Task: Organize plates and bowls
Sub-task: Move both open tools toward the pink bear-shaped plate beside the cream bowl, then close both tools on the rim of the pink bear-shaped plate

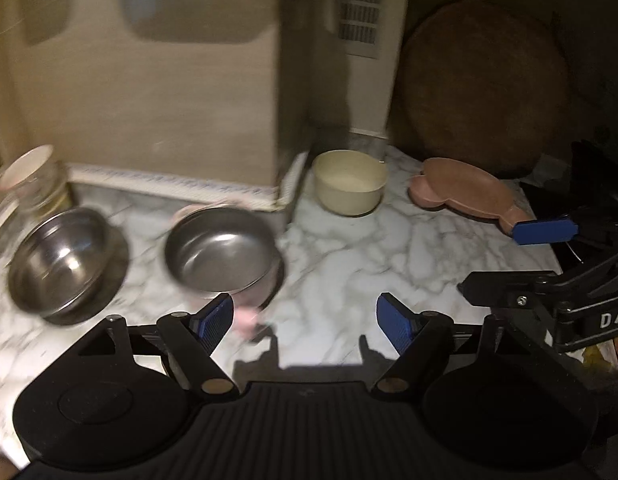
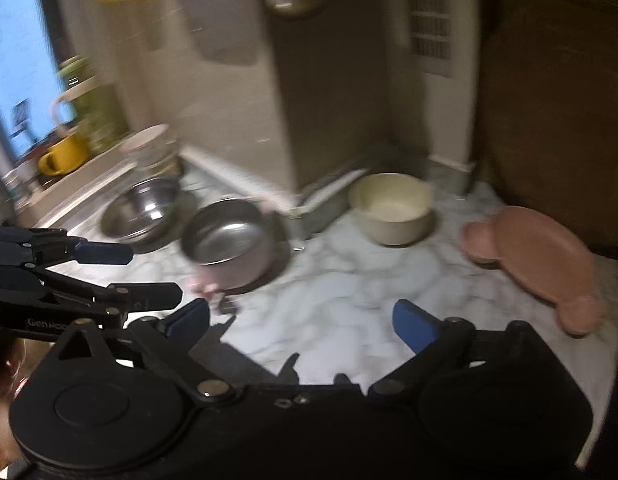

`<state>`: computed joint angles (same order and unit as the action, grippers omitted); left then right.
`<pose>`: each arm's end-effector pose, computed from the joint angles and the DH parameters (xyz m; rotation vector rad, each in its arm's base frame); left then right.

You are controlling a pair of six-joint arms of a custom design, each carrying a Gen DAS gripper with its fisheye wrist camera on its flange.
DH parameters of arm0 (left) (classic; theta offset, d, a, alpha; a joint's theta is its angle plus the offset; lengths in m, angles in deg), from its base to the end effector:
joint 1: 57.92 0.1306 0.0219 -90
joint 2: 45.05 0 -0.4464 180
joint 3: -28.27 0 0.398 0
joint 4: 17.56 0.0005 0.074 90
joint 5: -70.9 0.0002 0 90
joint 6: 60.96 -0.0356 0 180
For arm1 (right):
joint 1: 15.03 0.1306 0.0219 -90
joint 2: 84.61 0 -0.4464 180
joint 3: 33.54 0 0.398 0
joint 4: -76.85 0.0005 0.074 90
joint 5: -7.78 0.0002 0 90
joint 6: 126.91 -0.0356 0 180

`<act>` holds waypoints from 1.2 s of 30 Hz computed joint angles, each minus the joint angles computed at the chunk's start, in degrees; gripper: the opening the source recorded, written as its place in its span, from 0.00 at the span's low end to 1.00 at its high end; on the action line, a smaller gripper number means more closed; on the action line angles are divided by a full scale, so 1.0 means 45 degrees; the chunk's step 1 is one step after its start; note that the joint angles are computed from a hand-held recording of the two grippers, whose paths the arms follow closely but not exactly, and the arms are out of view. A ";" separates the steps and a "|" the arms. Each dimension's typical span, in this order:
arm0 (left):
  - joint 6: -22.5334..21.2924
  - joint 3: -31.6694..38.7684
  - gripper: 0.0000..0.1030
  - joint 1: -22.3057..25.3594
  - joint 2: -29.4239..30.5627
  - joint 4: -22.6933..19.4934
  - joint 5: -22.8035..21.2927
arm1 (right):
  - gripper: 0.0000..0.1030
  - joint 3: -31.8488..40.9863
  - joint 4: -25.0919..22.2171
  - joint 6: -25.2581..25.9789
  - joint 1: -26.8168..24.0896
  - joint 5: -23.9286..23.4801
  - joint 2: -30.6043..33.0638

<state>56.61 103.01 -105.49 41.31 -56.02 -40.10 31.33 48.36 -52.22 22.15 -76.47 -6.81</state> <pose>0.3140 -0.3254 0.4136 0.2545 2.3623 -0.1767 0.3191 0.2369 0.4053 -0.3876 2.2830 0.3577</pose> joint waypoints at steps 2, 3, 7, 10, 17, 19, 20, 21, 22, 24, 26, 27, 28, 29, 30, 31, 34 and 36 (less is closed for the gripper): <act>-0.0283 0.0574 0.77 0.0077 0.0640 0.0172 0.0410 | 0.99 -0.0103 0.0009 -0.0005 -0.0465 0.0127 -0.0072; -0.0417 0.0804 0.77 0.0113 0.0920 0.0355 0.0612 | 0.99 -0.0133 -0.0012 0.0001 -0.0738 0.0147 -0.0077; -0.0800 0.1881 0.99 0.0185 0.2153 0.0768 0.0989 | 0.99 -0.0186 -0.0022 -0.0060 -0.1731 0.0346 -0.0053; -0.1107 0.2847 0.99 0.0178 0.3106 0.0754 0.0952 | 0.99 -0.0025 -0.0119 -0.0295 -0.2439 0.0612 0.0160; -0.1443 0.5029 0.99 0.0211 0.5108 0.0498 0.1488 | 0.99 0.0435 -0.0190 -0.0995 -0.3906 0.1007 0.1187; -0.1335 0.5687 0.99 0.0172 0.5694 0.0224 0.1293 | 0.99 0.0573 -0.0212 -0.1229 -0.4379 0.0955 0.1601; -0.1317 0.5922 0.99 0.0175 0.5931 0.0235 0.1287 | 0.99 0.0617 -0.0184 -0.1240 -0.4556 0.0917 0.1767; -0.1269 0.6214 0.99 0.0192 0.6189 0.0154 0.1323 | 0.99 0.0725 -0.0214 -0.1202 -0.4751 0.0962 0.1990; -0.1164 0.6558 0.99 0.0220 0.6458 -0.0016 0.1371 | 0.99 0.0822 -0.0206 -0.1176 -0.4902 0.1030 0.2168; -0.0981 0.7233 0.99 0.0314 0.7008 -0.0345 0.1642 | 0.99 0.1115 -0.0299 -0.1115 -0.5275 0.1152 0.2608; -0.0778 0.7965 0.99 0.0374 0.7582 -0.0777 0.1661 | 0.99 0.1416 -0.0384 -0.1236 -0.5625 0.1240 0.3027; -0.0660 0.8295 0.99 0.0405 0.7856 -0.0947 0.1608 | 0.98 0.1565 -0.0435 -0.1308 -0.5826 0.1182 0.3230; -0.0558 0.8544 0.99 0.0441 0.8067 -0.1040 0.1616 | 0.97 0.1709 -0.0512 -0.1352 -0.6011 0.1073 0.3397; -0.0427 0.8793 0.99 0.0484 0.8292 -0.1155 0.1711 | 0.97 0.1847 -0.0594 -0.1365 -0.6161 0.1021 0.3565; -0.0234 0.9067 0.99 0.0527 0.8526 -0.1335 0.1745 | 0.97 0.1957 -0.0647 -0.1395 -0.6306 0.1022 0.3738; -0.0103 0.9277 0.99 0.0556 0.8721 -0.1420 0.1797 | 0.97 0.2040 -0.0673 -0.1420 -0.6449 0.0991 0.3898; 0.0209 0.9925 0.99 0.0559 0.9285 -0.1799 0.1785 | 0.93 0.2396 -0.0895 -0.1434 -0.6765 0.1103 0.4426; 0.0457 1.0239 0.99 0.0552 0.9569 -0.1926 0.1791 | 0.89 0.2507 -0.0937 -0.1474 -0.6954 0.1029 0.4676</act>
<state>58.67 149.09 -103.01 84.37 -64.68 -32.04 42.61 44.15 -58.85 -9.15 -71.84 14.23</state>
